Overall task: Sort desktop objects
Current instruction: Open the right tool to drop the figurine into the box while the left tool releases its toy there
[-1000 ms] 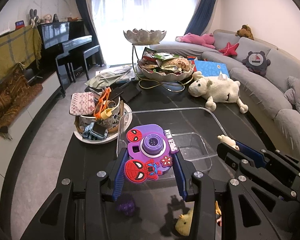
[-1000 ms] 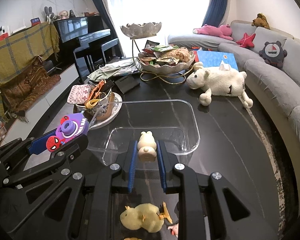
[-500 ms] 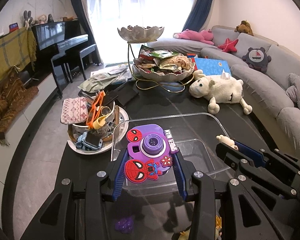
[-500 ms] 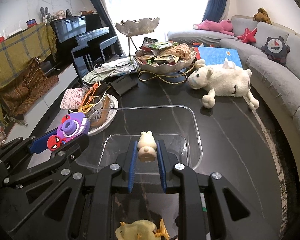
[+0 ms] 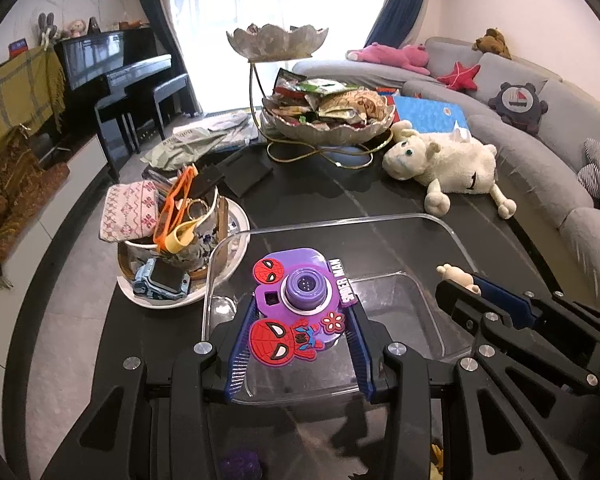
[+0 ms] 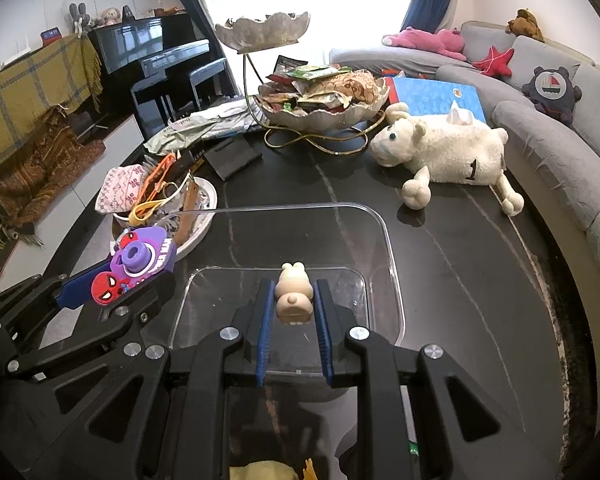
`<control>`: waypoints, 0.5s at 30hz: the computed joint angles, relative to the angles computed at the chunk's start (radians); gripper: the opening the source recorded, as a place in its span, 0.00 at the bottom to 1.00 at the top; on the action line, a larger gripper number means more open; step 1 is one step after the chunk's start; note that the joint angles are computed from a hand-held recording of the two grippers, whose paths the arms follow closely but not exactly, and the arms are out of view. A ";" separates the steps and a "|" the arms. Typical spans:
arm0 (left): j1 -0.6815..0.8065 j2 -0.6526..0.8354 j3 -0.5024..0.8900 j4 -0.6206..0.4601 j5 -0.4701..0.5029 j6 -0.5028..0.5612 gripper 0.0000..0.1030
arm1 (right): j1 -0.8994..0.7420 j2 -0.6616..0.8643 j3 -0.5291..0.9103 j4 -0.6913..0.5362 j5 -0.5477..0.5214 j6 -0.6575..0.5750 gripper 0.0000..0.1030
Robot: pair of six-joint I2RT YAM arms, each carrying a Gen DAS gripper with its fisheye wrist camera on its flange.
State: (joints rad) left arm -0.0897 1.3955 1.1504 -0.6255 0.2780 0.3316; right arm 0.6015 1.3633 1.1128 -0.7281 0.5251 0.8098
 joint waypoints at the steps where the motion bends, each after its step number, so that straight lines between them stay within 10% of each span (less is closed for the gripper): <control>1: 0.000 0.007 0.003 0.001 0.000 0.000 0.38 | -0.005 0.006 0.001 0.004 -0.005 -0.004 0.17; 8: 0.003 0.071 0.055 -0.034 0.004 0.015 0.41 | -0.029 0.033 0.009 0.021 -0.032 -0.037 0.18; 15: 0.037 0.085 0.085 -0.061 0.040 0.015 0.66 | -0.057 0.012 -0.012 0.033 -0.066 -0.025 0.19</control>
